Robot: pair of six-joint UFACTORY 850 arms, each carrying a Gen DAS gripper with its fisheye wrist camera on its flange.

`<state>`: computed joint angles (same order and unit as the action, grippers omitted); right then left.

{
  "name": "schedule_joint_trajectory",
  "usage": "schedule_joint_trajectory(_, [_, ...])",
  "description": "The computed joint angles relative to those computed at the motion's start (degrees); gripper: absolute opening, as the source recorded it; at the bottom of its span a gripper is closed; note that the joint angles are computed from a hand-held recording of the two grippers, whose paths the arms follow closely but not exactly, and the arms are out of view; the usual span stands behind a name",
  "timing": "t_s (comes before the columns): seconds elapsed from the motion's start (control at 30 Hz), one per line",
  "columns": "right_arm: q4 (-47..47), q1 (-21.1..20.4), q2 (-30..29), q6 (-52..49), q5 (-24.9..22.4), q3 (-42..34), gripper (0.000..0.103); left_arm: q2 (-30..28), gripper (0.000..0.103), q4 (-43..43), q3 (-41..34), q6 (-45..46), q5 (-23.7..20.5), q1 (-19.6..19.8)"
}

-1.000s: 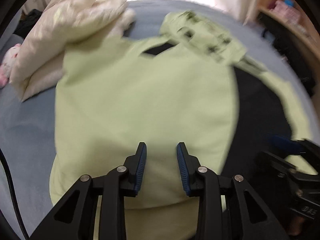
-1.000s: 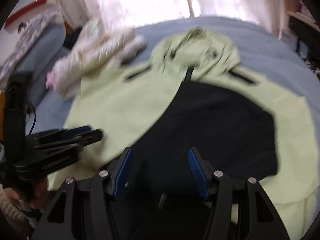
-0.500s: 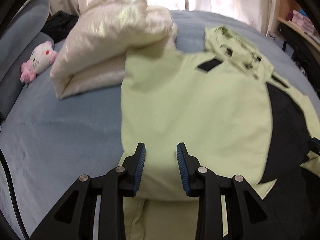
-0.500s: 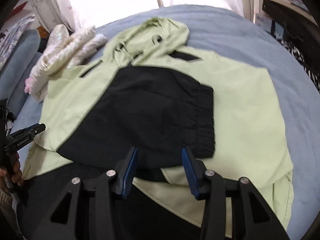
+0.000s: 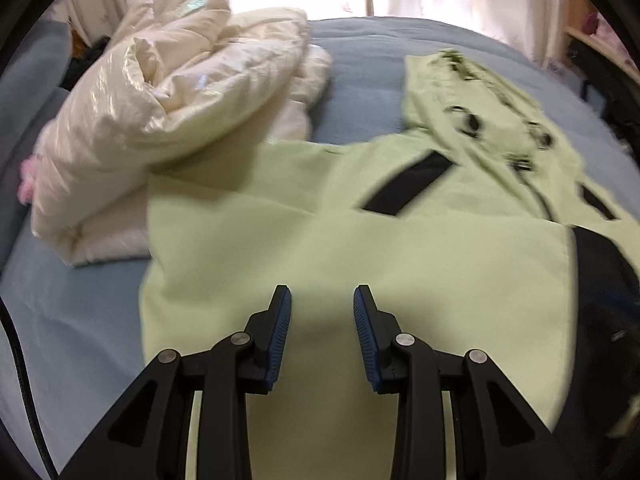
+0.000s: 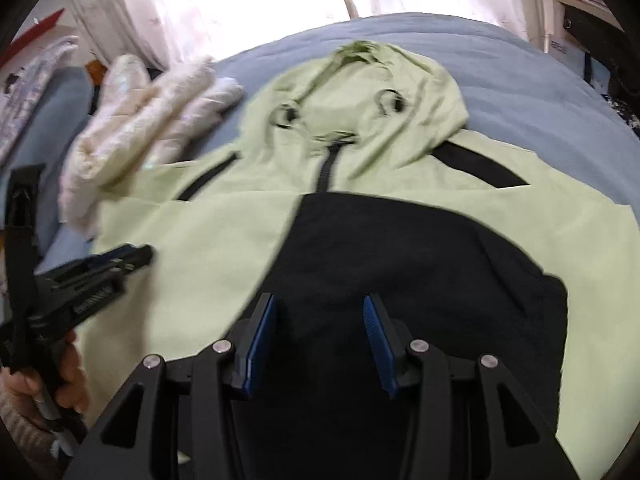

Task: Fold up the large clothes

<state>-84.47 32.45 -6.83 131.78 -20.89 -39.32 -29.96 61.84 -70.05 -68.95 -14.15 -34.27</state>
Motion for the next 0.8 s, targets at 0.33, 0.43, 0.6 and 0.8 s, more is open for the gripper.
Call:
schedule_joint_trajectory(0.33, [-1.97,-5.73,7.54,4.12,1.01,7.67,0.044,-0.91,0.050,18.99,0.62,-17.41,-4.25,0.62])
schedule_joint_trajectory(0.43, [4.35,-4.04,8.43,-1.56,-0.59,7.36,0.046,0.68,0.050,16.49,1.78,-15.44,-4.11,0.34])
schedule_joint_trajectory(0.6, [7.27,-1.60,11.97,-2.14,-2.02,8.48,0.046,6.04,0.049,17.46,6.02,-16.05,-2.70,-0.33])
schedule_joint_trajectory(0.8, [16.29,2.06,17.70,-6.68,-3.83,10.61,0.046,14.61,0.050,13.71,12.47,-11.47,-1.89,-1.23])
